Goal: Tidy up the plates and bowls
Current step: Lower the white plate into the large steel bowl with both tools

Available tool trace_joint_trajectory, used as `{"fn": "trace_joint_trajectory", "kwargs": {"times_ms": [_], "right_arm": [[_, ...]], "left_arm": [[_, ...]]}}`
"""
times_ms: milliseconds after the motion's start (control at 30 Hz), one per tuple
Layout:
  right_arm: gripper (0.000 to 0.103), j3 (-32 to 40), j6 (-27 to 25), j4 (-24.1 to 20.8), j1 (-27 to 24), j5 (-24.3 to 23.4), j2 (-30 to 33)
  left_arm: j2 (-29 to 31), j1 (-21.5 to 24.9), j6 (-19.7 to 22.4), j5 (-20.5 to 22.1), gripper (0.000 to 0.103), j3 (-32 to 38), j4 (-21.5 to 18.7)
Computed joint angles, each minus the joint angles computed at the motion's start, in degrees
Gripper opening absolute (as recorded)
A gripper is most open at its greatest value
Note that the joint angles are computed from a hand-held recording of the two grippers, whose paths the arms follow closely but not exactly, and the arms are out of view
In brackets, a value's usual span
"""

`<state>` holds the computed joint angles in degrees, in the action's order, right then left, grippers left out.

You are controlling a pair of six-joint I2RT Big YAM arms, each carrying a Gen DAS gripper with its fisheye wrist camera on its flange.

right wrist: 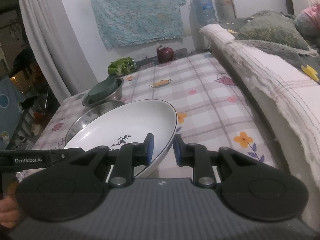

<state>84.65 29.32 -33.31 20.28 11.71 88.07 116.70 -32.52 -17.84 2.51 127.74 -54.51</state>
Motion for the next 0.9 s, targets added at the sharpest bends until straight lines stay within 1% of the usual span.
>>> {"fn": "trace_joint_trajectory", "kwargs": {"times_ms": [300,533,900], "right_arm": [[0.021,5.58,-2.21,-0.14,0.55,-2.07,4.18],[0.021,10.86,-2.83,-1.06,1.23,-3.89,8.8],[0.021,18.96,-3.01,-4.11,1.86,-6.24,15.79]], "left_arm": [[-1.15,1.61,-1.54,-1.84,0.023,-1.2,1.39],[-0.84,3.43,-2.7,-2.36,0.023,-0.98,1.21],[-0.04,5.83,-4.08,-2.34,0.023,-0.71,0.86]]}}
